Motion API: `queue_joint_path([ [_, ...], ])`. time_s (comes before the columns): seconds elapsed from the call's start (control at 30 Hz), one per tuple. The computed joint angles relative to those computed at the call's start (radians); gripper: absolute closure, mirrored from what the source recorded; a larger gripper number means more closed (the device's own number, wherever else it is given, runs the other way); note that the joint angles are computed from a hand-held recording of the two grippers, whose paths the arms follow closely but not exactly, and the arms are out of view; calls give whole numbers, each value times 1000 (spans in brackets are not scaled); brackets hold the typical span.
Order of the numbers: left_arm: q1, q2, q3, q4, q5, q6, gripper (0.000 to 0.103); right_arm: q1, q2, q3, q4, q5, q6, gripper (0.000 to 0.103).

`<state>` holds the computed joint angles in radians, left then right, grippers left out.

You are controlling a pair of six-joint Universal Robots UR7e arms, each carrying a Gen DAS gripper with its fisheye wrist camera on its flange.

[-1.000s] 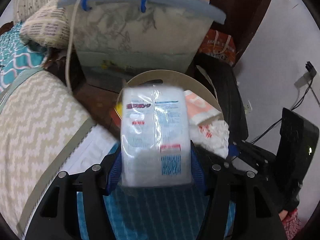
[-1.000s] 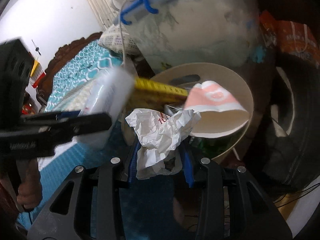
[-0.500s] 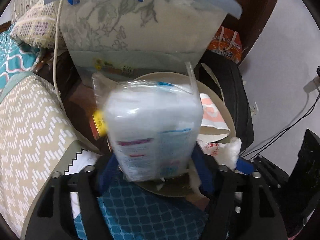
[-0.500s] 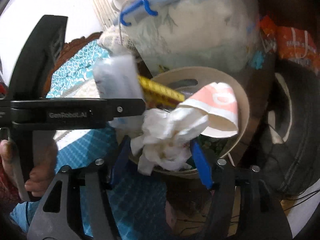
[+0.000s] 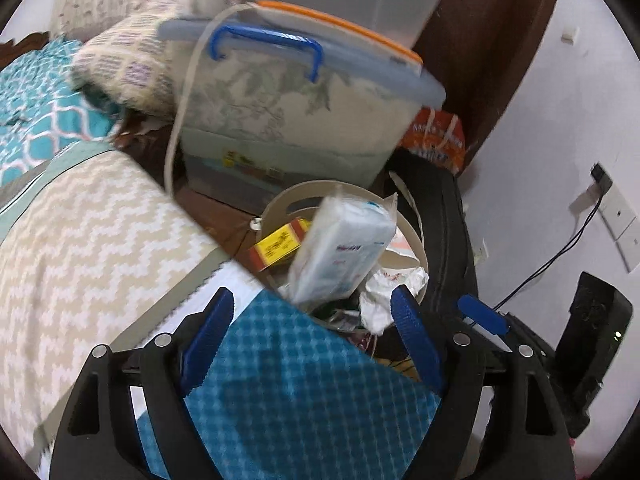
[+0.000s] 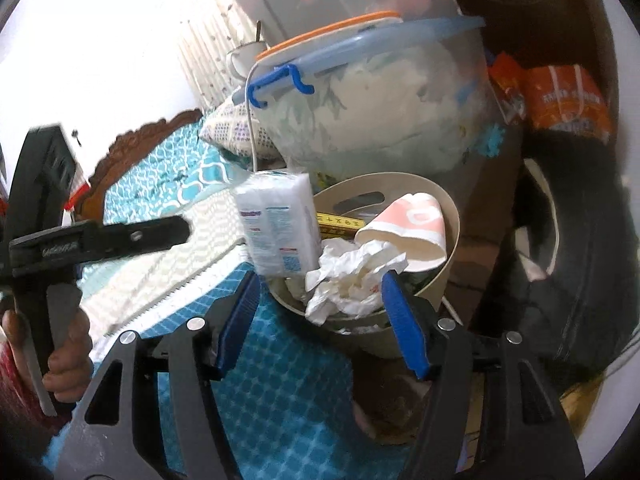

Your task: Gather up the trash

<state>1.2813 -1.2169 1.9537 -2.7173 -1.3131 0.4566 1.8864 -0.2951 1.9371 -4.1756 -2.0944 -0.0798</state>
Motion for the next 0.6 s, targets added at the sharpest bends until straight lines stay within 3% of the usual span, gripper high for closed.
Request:
queue_joint_path([
  [0.23,4,-151,141,-131,118,48,21,73,38,0,-4,-24,140,33],
  [0.37,10,-232,218,-215,188,84,13,121,70,-25,21,-34,199,30],
  [0.6,28,-377,309,-274,245,136,9,211,114,-87,89,-71,282,23],
])
